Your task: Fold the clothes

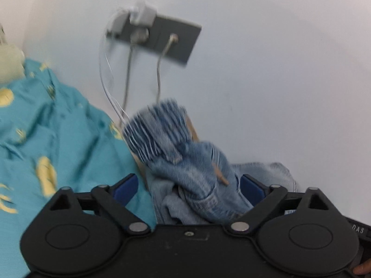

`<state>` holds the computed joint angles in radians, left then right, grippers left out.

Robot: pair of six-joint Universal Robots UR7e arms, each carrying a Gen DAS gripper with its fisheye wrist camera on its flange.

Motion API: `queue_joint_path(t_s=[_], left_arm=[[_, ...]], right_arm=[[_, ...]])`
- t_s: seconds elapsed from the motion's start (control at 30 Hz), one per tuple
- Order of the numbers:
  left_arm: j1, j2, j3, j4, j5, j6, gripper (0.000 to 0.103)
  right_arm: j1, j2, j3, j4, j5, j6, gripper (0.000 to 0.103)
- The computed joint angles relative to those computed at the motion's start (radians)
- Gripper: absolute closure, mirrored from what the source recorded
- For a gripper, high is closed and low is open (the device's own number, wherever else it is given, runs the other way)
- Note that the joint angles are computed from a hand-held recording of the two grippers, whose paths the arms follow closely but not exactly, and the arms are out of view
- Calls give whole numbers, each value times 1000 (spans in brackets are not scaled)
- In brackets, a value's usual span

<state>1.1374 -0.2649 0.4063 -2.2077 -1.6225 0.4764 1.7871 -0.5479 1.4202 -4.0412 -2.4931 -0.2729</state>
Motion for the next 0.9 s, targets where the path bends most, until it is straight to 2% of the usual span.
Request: queue_joint_path(t_s=[0.13,0.23,0.4,0.53,0.9], left_arm=[[-23,-160,255,-201,54,44,1],[-33,-246,367,-277,97,54,1],[-52,-346,468,-385,202,35,0],[-68,-405,507,-455,309,32,0],[-77,-572,645,-615,507,127,0]], right_arm=[[17,-45,41,44,24,-17,11],[29,-69,49,66,59,-79,11],[58,-113,56,134,130,-92,11],[93,-127,21,266,154,-70,11],[193,-35,-160,482,260,-140,11]])
